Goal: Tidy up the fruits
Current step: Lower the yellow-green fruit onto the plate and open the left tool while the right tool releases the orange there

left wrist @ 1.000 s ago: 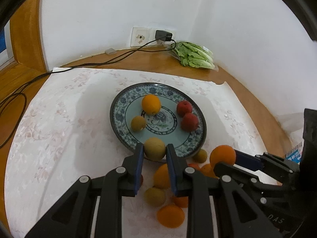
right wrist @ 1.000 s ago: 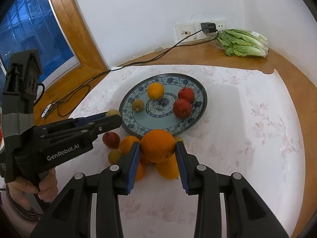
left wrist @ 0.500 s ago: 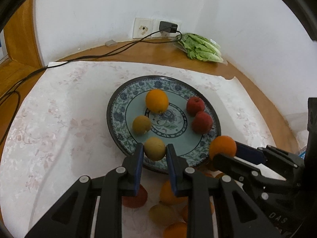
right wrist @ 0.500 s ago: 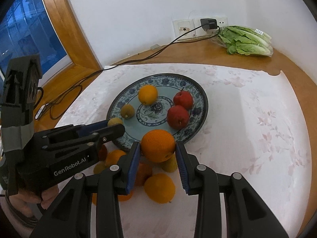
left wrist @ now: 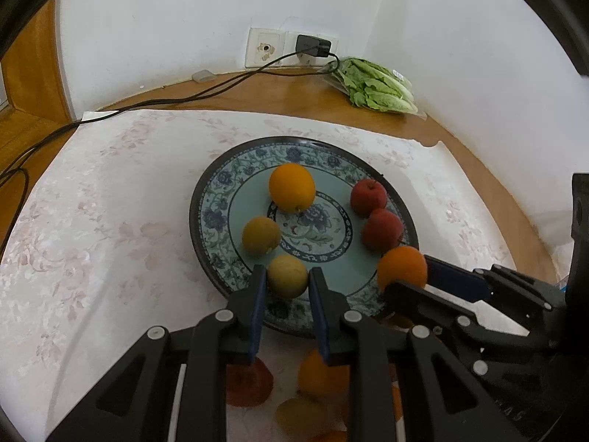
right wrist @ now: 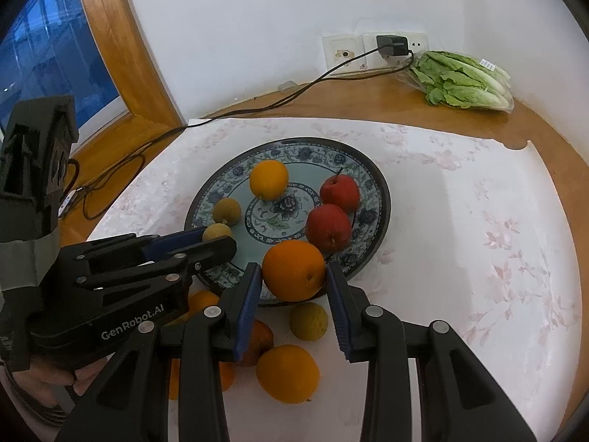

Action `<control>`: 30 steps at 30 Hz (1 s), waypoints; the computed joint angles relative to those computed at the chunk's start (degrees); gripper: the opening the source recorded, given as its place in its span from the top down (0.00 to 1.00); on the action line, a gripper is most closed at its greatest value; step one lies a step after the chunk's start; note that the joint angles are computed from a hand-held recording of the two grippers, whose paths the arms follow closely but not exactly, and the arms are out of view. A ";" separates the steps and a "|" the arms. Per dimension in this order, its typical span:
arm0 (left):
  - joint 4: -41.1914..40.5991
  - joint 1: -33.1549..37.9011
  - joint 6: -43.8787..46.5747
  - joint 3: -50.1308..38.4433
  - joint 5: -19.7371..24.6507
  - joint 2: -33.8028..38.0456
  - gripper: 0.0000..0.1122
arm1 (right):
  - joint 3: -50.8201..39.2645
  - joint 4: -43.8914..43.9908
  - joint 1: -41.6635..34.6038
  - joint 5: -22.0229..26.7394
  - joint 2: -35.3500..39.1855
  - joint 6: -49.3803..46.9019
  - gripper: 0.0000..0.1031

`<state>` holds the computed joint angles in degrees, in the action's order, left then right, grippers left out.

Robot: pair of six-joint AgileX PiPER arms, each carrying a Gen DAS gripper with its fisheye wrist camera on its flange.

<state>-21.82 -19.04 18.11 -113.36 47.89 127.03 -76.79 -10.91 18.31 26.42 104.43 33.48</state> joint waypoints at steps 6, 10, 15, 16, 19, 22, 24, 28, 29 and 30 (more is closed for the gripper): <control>0.39 -0.18 0.17 -0.40 0.16 0.26 0.79 | -0.54 -4.10 0.75 0.69 0.49 2.77 0.64; 0.34 -0.20 0.38 -0.67 0.51 0.38 0.79 | -0.58 -4.37 0.78 0.73 0.54 2.98 0.64; 0.89 -0.43 0.16 -0.88 0.76 0.34 0.74 | -0.31 -6.04 1.21 0.65 0.40 5.13 0.64; 0.89 -0.45 0.14 -0.98 0.83 0.37 0.73 | -0.18 -5.88 1.17 0.48 0.36 5.17 0.64; 1.46 -0.59 0.09 -0.23 0.33 -0.28 0.69 | 0.18 -3.79 0.57 0.28 0.04 3.65 0.62; 2.30 -0.66 -0.33 0.77 -0.32 -1.27 0.62 | 1.00 -3.34 0.26 -0.25 -0.64 3.87 0.59; 2.16 -0.49 -0.39 1.29 -0.36 -1.91 0.58 | 1.84 -3.59 0.16 -0.77 -1.48 4.57 0.56; 2.18 -0.37 -0.33 2.66 -0.57 -3.40 0.54 | 2.93 -4.66 0.33 -1.20 -2.88 6.18 0.52; 2.14 -0.36 -0.11 3.22 -0.73 -3.89 0.53 | 3.14 -4.94 0.47 -1.22 -3.27 6.57 0.52; 2.14 -0.31 0.14 4.02 -0.89 -4.58 0.52 | 3.38 -5.17 0.56 -1.26 -3.58 6.84 0.52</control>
<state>-19.68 -19.35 18.25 -109.34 47.00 122.45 -73.41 -16.07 18.88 25.16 100.85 40.31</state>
